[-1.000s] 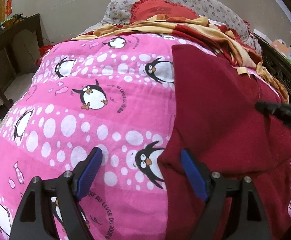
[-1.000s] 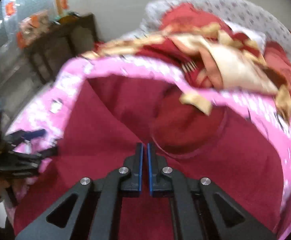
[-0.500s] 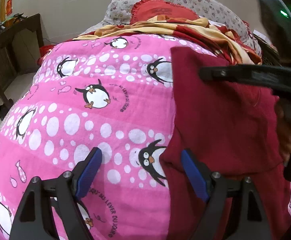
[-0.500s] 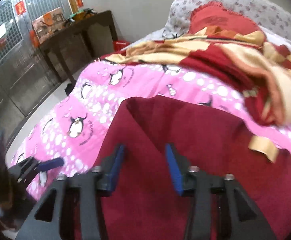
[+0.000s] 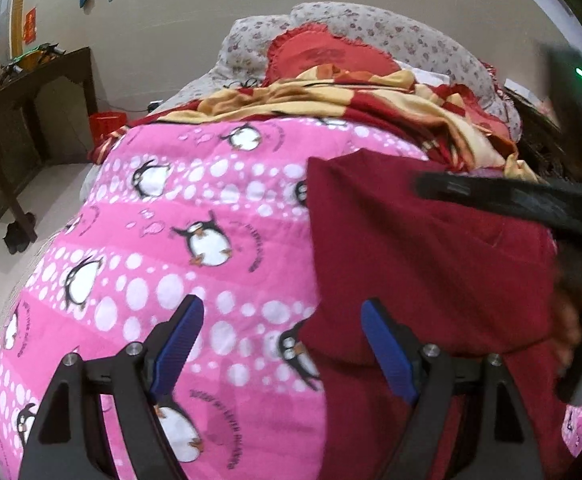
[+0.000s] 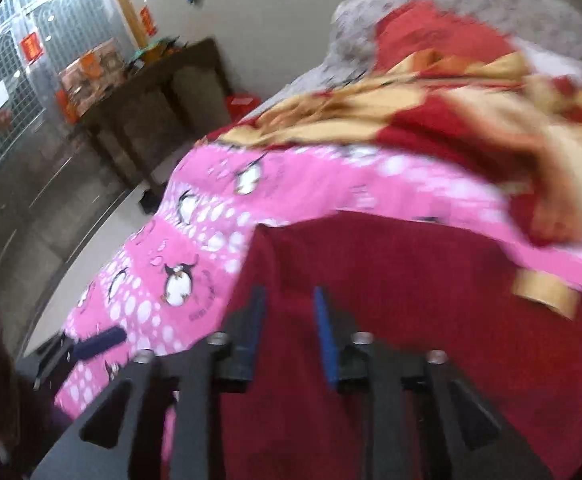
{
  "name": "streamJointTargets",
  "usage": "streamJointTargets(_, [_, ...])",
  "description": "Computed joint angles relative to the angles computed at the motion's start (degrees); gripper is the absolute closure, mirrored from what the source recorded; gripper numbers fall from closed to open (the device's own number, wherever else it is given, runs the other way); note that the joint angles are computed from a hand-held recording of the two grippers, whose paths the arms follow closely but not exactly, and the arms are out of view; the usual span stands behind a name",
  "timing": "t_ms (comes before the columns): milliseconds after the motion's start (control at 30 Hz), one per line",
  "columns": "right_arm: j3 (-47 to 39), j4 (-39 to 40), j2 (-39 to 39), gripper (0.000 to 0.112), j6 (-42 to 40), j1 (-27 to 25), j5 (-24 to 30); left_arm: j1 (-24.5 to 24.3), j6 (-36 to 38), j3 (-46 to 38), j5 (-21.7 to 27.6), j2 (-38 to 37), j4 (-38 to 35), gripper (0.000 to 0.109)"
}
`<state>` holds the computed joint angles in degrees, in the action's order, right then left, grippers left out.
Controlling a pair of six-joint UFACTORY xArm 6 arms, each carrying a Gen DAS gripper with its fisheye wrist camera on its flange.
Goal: Fold small clothes
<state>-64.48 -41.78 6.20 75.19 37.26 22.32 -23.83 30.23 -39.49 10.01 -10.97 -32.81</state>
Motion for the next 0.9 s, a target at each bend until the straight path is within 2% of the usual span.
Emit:
streamJointTargets(67, [7.3, -6.6, -8.6, 0.076, 7.8, 2.1, 6.4, -1.2, 0.7, -0.2, -0.6, 0.2, -1.0, 0.023])
streamJointTargets(133, [14.3, -8.6, -16.6, 0.076, 13.0, 4.5, 13.5, -2.1, -0.2, -0.5, -1.1, 1.2, -0.1, 0.023])
streamJointTargets(267, [25.1, -6.8, -29.1, 0.076, 19.2, 9.2, 28.4, -2.1, -9.5, -1.4, -1.6, 5.1, 10.6, 0.023])
streamJointTargets(333, [29.0, -4.7, -33.2, 0.076, 20.7, 9.7, 32.5, -1.5, -15.0, -2.3, -0.5, 7.3, 17.3, 0.023])
streamJointTargets(367, [31.0, -2.3, -35.0, 0.076, 21.5, 9.8, 35.9, -1.4, -15.7, -2.7, -0.1, 8.2, 17.9, 0.022])
streamJointTargets(400, [32.4, -0.8, -36.2, 0.076, 21.7, 9.4, 36.9, -1.4, -15.8, -2.6, -0.4, 8.4, 17.7, 0.022])
streamJointTargets(467, [38.9, 1.8, -41.2, 0.076, 24.0, 6.9, 33.2, -1.3, -18.5, -2.4, -0.7, 8.3, 20.6, 0.021])
streamJointTargets(500, [41.1, 0.6, -43.6, 0.076, 25.8, 6.5, 31.3, -1.1, -21.6, -2.5, 0.1, 7.9, 24.1, 0.021])
streamJointTargets(567, [42.4, -0.1, -45.8, 0.076, 26.7, 6.6, 30.5, -1.2, -23.6, -2.2, 0.7, 6.6, 25.8, 0.021])
streamJointTargets(633, [41.3, 1.0, -46.2, 0.076, 25.0, 7.5, 32.7, -1.6, -23.5, -1.4, 0.8, 4.8, 25.7, 0.021])
streamJointTargets(767, [40.2, -0.9, -48.7, 0.076, 27.9, 11.2, 37.5, -3.3, -24.6, 0.1, -0.2, 1.5, 27.0, 0.021])
streamJointTargets(900, [38.6, -2.7, -48.1, 0.076, 30.7, 13.6, 38.7, -5.3, -27.9, 0.1, 0.3, 1.3, 31.1, 0.021])
